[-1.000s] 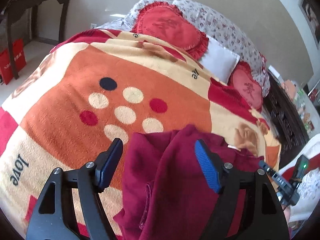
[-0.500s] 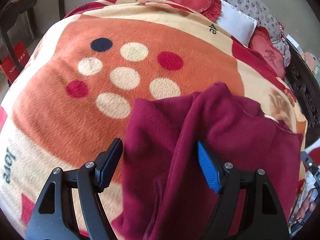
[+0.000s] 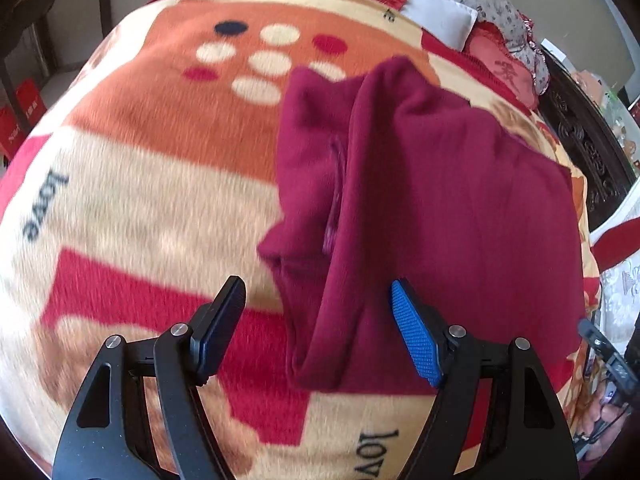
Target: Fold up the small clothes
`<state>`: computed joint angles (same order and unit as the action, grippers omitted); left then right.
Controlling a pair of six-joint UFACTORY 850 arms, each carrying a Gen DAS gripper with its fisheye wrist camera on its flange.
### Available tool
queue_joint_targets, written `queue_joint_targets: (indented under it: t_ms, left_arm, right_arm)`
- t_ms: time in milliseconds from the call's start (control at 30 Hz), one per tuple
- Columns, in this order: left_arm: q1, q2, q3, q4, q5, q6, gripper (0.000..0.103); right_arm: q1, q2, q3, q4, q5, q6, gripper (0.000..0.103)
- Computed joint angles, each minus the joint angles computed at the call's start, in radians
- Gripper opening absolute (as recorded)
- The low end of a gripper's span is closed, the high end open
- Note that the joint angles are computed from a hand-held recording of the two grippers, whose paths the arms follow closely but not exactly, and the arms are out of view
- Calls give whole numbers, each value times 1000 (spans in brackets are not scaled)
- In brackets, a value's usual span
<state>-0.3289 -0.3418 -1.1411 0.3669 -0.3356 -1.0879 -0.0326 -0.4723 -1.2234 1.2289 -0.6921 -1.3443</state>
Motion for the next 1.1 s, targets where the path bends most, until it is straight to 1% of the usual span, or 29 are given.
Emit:
queue_joint_targets:
  t_ms: [33, 67, 133, 167, 233, 267, 367, 400, 467, 500, 533, 567, 600, 633, 667, 700, 767, 900, 967, 1000, 1033, 1067, 1100]
  left_arm:
    - [-4, 8, 11, 4, 1, -13, 75]
    - [-7, 16, 19, 14, 1, -29, 75]
    - [-18, 32, 31, 72, -7, -81, 75]
    - [-27, 36, 33, 136, -23, -134, 75]
    - [-34, 36, 35, 188, -37, -177, 75]
    - [-36, 31, 34, 196, -38, -185, 75]
    - [-35, 20, 29, 167, -42, -179, 75]
    - [-37, 21, 30, 177, -41, -189, 75]
    - [-47, 20, 26, 233, -65, -227, 75]
    - [-52, 19, 23, 261, -78, -245, 75]
    - [-55, 16, 20, 285, -85, -261, 75]
    - [-55, 15, 19, 296, -84, -270, 75]
    - [-55, 12, 17, 304, -84, -278, 75]
    - [-53, 9, 15, 301, -83, -278, 75]
    - [-52, 6, 14, 296, -81, -276, 75]
    - [-51, 4, 12, 291, -78, -275, 75]
    - [-48, 1, 12, 286, -72, -274, 75]
    - [-40, -3, 13, 276, -56, -259, 75]
    - [-34, -4, 17, 253, -41, -241, 75]
    - [-30, -5, 18, 240, -34, -228, 75]
    - [-27, -6, 20, 228, -27, -216, 75]
    - [-24, -7, 21, 218, -20, -205, 75]
    - [-21, -9, 20, 211, -16, -195, 76]
  right_arm:
    - [12, 7, 10, -7, 42, -6, 16]
    - [13, 13, 14, -7, 53, -8, 6]
    - [0, 40, 26, 10, 51, -36, 6]
    - [-5, 58, 36, 22, 63, -64, 5]
    - [-10, 77, 47, 4, 103, -70, 4]
    - [-10, 71, 43, -37, 126, -29, 4]
    - [-2, 38, 41, -141, 156, 65, 4]
    - [0, 38, 43, -147, 157, 68, 4]
    - [-3, 62, 56, -116, 156, 47, 5]
    - [-3, 72, 59, -107, 158, 47, 6]
    - [0, 88, 61, -100, 185, 58, 10]
    - [4, 94, 57, -85, 201, 55, 17]
    - [7, 98, 53, -55, 198, 33, 30]
    - [8, 97, 43, -20, 176, 6, 36]
    - [16, 90, 27, 7, 150, -12, 40]
    - [26, 82, 14, 14, 138, -14, 40]
    - [67, 50, -33, -23, 120, 17, 40]
    - [158, -21, -124, -99, 139, 44, 40]
    - [206, -77, -195, -130, 132, 60, 39]
    - [220, -91, -208, -138, 138, 64, 35]
    - [243, -112, -231, -156, 162, 72, 32]
    - [267, -140, -263, -188, 185, 92, 31]
    - [285, -174, -303, -222, 182, 125, 30]
